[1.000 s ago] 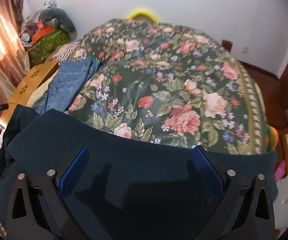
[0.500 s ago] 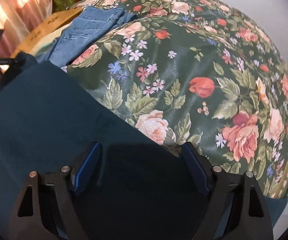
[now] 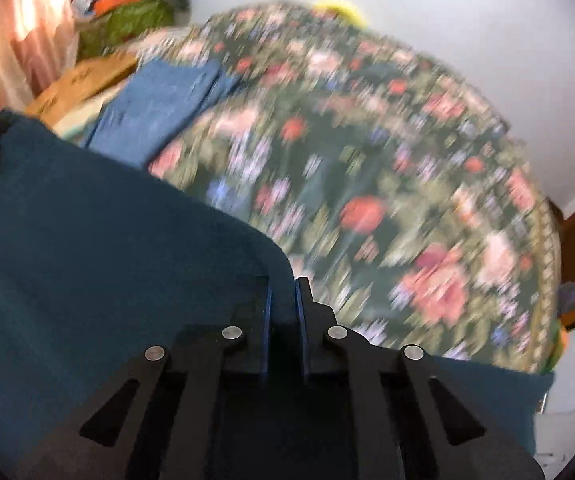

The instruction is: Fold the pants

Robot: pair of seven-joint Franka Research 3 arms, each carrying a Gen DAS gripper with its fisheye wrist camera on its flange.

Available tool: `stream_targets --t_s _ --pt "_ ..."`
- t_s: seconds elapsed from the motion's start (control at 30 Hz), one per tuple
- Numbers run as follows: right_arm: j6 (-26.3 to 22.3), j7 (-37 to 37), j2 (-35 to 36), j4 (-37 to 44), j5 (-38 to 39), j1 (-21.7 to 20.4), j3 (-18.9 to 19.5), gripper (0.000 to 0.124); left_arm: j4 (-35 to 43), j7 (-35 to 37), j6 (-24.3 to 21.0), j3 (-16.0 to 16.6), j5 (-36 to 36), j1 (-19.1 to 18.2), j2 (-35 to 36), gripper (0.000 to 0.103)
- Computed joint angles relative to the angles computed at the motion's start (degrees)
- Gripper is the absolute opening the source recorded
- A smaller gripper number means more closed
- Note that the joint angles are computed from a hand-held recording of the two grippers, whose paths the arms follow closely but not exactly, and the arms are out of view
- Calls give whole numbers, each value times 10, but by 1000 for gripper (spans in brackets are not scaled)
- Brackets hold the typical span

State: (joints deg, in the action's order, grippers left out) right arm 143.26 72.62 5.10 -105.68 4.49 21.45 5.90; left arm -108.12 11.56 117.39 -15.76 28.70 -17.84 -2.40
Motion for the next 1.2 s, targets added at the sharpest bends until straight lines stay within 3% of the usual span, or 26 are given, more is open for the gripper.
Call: stream_targets --t_s 0.1,0.13,0.17,0.3,0.53,0.97,1.2 --pt "19 12 7 33 18 -3 -2 9 8 -10 2 3 10 6 -8 8" --pt "30 17 6 39 17 -3 -3 9 28 -16 -32 -2 30 4 0 9" --pt "41 24 3 43 14 -3 -4 9 33 -13 -38 -2 41 4 -1 9" --pt "38 -15 -22 37 77 -12 1 9 9 -10 -14 -5 53 3 -32 9" --pt "27 -72 -129 -70 134 -9 0 9 -33 -14 -33 -32 44 -12 -91 9" --pt "1 -95 -333 -279 211 10 -10 9 -101 -60 -143 -106 23 -74 -175 9" --pt "-18 -68 -399 -373 230 15 -13 9 -154 -112 -127 -113 -40 -117 -179 9"
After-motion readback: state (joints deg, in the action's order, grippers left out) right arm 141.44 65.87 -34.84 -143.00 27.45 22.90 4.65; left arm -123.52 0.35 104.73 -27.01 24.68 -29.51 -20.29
